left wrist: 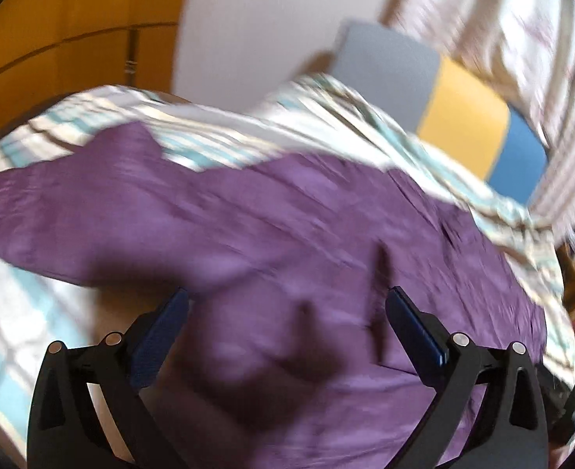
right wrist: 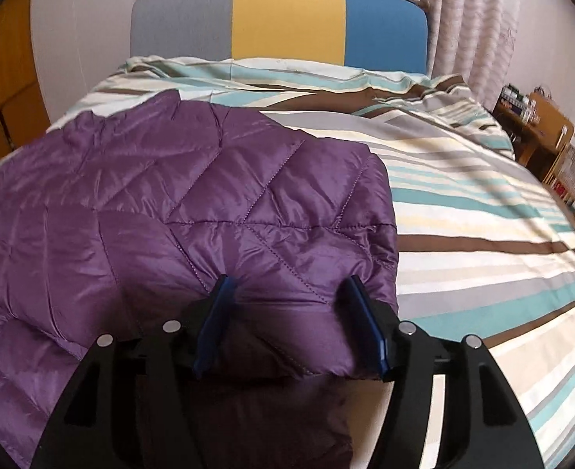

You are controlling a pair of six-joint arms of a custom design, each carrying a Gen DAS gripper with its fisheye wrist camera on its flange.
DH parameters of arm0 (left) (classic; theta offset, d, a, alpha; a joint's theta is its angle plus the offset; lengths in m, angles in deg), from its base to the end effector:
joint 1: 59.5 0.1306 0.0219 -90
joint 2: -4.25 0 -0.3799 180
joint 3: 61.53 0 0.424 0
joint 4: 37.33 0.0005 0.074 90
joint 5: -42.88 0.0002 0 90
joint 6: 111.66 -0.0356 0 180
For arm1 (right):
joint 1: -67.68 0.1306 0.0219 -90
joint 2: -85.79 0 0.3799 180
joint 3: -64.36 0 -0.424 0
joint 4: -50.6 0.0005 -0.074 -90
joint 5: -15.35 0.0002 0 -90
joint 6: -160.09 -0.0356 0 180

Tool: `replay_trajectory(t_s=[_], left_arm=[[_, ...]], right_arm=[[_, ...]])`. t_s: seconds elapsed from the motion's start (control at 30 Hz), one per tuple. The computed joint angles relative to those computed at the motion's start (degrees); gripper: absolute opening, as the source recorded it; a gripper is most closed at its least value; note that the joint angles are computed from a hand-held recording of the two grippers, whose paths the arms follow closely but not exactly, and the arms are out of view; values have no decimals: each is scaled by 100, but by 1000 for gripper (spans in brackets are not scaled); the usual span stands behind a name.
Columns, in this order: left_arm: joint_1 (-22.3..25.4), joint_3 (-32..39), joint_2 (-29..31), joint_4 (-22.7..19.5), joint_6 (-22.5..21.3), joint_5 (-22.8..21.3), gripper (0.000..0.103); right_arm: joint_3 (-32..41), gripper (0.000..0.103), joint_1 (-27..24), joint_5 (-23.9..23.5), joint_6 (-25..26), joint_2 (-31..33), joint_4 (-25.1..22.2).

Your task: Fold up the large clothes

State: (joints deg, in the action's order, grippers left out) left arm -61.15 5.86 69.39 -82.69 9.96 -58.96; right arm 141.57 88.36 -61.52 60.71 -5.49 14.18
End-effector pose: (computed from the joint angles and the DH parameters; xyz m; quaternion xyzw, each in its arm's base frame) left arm 0.3652 -0.0037 0.4174 -0.2756 0.8709 -0.0226 0.4063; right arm 0.4723 0.1691 0.3450 -0.0505 0.9268 -0.0106 0.3721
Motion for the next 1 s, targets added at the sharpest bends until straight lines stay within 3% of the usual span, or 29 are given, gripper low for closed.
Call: replay_trajectory(t_s=[0.2,0.33,0.43,0.5,0.57,0.77,0.83,0.9,0.97,1.0], left_arm=[[1303,-317,-628,-320,453,-87,100],[2647,-590,-973,-508,1175,112,100],[3522,-751,-1020,-452,1585,515,99],[3996,-832,-951,-323,1670,956,88],[4267,-873,-817,-183,1691,1385,76],[4400,-849,-527,342,1932,1701,76],[4440,-830,-423,471,1970,1624,76],[4386,-778,-286,559,1994,1479,64],[4380,-548,-14,255,1799,1381,27],[4395,-517,4,242,1788,1453,19]], right_arm=[[-34,69,-16,28,-48,21,44],[-27,70,1,94,-31,17,34],[-21,70,2,130,-19,26,33],[-5,71,21,172,-21,39,20],[11,71,33,208,-17,49,5],[34,72,63,295,-2,78,-10],[42,72,68,315,3,86,-16],[38,72,74,336,13,84,-19],[42,72,76,353,25,86,-26],[48,72,81,360,20,93,-27]])
